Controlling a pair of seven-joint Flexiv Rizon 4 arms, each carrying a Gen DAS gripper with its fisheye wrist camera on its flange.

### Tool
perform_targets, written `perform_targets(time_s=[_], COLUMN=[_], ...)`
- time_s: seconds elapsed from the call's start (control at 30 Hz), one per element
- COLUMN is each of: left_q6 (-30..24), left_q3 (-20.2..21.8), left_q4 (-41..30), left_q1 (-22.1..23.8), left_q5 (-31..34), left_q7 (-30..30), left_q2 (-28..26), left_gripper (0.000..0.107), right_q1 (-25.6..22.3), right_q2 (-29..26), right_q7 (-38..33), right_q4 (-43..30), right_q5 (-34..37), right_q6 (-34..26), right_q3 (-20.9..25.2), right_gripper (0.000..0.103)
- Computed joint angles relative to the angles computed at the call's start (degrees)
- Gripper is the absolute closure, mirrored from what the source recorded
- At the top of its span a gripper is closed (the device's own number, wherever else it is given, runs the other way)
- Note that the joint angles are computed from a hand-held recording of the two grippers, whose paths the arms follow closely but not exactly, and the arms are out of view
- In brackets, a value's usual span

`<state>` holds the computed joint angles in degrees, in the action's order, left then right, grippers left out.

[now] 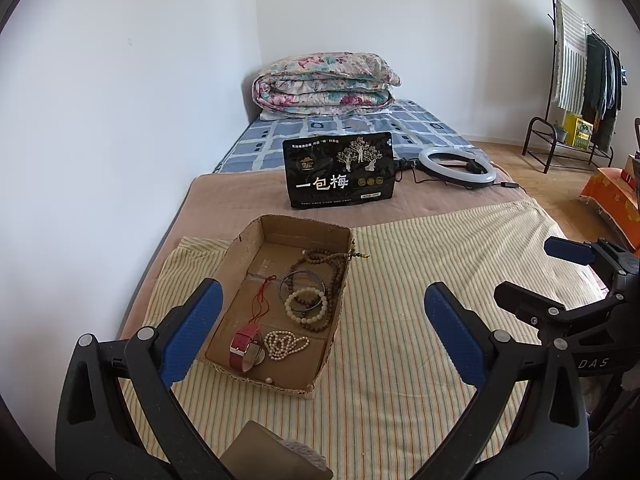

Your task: Organize jewelry

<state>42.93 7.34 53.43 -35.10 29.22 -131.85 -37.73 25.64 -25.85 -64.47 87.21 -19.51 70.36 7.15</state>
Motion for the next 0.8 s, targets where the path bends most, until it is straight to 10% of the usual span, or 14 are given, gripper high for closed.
perform_targets(time_s=[0.8], left_q6=[0.3], left_q3=[0.3], left_q4=[1.2], left_q1=[0.0], left_q5=[0.8], left_q7=[-0.8], left_q2=[0.8], left_gripper=[0.004], right_q1=[-0.1], right_q2=[0.0], right_q7=[0.0], right_q4=[0.1], right_q5=[0.5], right_q6=[-0.3], right_q3=[0.1], right_gripper=[0.000])
